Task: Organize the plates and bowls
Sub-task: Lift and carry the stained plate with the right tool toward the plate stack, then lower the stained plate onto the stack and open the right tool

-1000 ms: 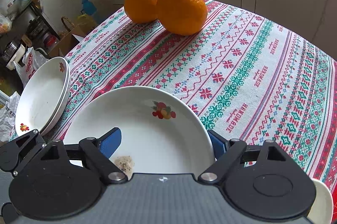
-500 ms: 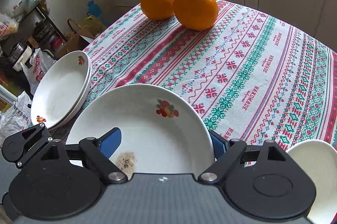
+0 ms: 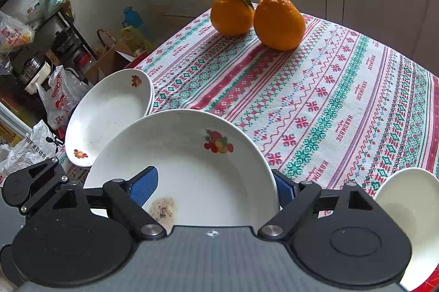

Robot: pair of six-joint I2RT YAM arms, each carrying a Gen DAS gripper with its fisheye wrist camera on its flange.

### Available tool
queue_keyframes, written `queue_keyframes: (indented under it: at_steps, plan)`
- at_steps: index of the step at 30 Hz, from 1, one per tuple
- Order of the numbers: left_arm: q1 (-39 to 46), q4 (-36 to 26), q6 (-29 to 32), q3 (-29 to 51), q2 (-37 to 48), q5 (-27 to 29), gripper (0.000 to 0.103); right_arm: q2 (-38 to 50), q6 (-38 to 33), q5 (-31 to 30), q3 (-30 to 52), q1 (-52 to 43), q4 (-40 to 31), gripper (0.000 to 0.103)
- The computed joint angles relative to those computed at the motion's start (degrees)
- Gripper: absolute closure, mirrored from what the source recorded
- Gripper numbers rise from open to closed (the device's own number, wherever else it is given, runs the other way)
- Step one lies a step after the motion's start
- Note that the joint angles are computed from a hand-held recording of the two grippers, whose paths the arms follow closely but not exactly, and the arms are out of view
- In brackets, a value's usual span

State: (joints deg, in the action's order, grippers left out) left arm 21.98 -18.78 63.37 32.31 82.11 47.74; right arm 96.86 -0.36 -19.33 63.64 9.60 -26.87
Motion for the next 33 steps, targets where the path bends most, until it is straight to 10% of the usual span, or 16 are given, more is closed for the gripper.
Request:
queue_keyframes:
  at_steps: [33]
  plan:
    - [19.8, -12.5, 11.7, 12.4, 9.2, 4.7, 0.014, 15.2, 2.6, 2.3, 21.6, 14.9, -4.2, 0.012]
